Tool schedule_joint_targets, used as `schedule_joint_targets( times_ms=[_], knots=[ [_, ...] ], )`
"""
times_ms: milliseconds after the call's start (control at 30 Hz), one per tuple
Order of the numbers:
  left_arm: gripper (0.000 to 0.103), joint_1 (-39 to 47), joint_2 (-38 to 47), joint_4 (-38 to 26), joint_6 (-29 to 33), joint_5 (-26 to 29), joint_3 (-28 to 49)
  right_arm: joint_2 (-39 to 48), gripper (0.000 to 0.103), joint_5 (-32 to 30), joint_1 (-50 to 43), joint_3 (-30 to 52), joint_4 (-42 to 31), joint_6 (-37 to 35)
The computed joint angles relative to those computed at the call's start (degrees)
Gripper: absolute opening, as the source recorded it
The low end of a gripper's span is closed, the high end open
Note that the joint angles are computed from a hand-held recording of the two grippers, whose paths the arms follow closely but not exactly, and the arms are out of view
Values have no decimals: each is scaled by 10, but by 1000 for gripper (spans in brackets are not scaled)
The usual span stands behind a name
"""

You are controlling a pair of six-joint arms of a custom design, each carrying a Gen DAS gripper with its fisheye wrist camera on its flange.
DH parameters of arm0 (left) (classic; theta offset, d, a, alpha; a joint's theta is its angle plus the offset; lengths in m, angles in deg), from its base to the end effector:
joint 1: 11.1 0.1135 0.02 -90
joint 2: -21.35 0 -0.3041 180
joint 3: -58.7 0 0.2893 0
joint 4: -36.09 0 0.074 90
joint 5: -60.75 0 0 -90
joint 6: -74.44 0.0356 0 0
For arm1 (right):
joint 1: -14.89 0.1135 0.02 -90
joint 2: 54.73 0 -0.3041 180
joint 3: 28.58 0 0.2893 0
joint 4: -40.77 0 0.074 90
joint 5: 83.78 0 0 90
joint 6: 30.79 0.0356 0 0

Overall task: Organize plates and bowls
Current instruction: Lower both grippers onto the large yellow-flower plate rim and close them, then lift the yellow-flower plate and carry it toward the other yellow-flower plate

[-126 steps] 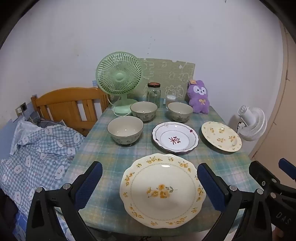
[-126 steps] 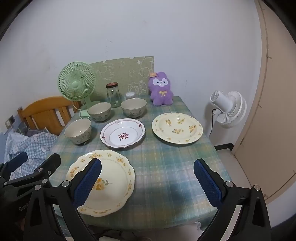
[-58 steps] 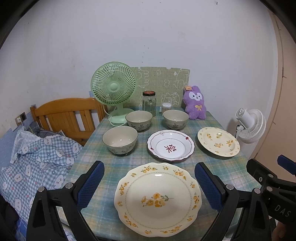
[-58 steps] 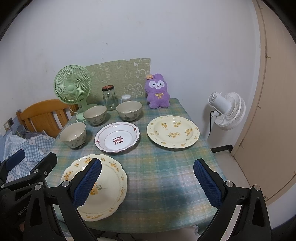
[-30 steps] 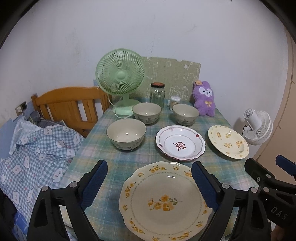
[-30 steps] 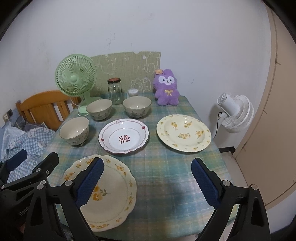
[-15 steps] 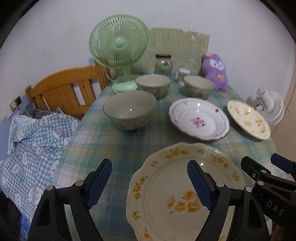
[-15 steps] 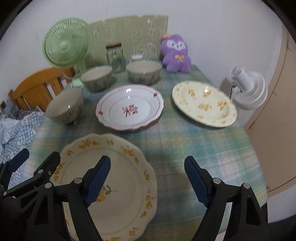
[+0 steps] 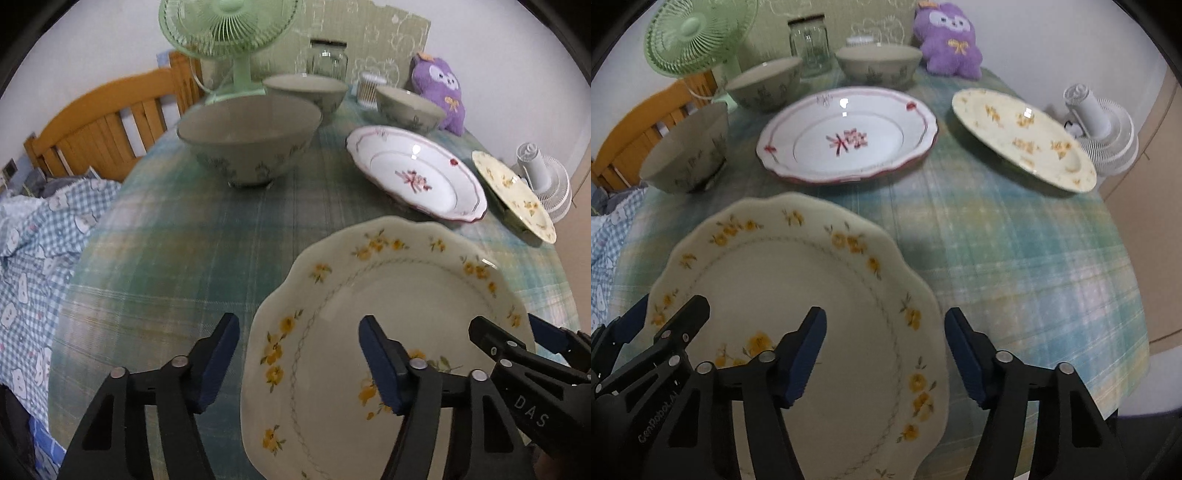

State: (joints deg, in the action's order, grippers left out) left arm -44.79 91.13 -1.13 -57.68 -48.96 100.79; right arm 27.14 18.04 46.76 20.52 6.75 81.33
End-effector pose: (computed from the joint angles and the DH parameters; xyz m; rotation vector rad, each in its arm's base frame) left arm 0.1869 -0.1102 0.1671 -0.2902 2.5754 0.0009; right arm 0.2273 0.1327 0.1579 -0.1716 2.6841 0.0026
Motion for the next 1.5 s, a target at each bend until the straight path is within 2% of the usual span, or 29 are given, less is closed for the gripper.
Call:
schedule_joint_targets(
  times_ms=[133, 367, 667, 833, 1033, 1267, 1500],
  knots=[
    [58, 18, 12, 21, 26, 35, -6, 17, 62, -2, -3, 3, -3, 21],
    [59, 16, 16, 20, 33, 40, -3, 28, 63, 3, -2, 13, -9, 34],
    [59, -21, 47, -36, 17, 44, 54, -3, 63, -7, -38, 20, -66, 34],
    [59, -67, 92, -52, -19, 22, 109, -30, 63, -22, -107, 21, -77, -34],
    [59, -116, 172, -60, -78, 3, 185, -45, 63, -61, -218, 25, -73, -148],
    [59, -157, 265, -73, -133, -9, 274, -15, 63, -107, -337, 46, -59, -270],
    [59, -179, 337, -85, -172, -12, 341, 30, 63, -135, -402, 63, -43, -338]
  ],
)
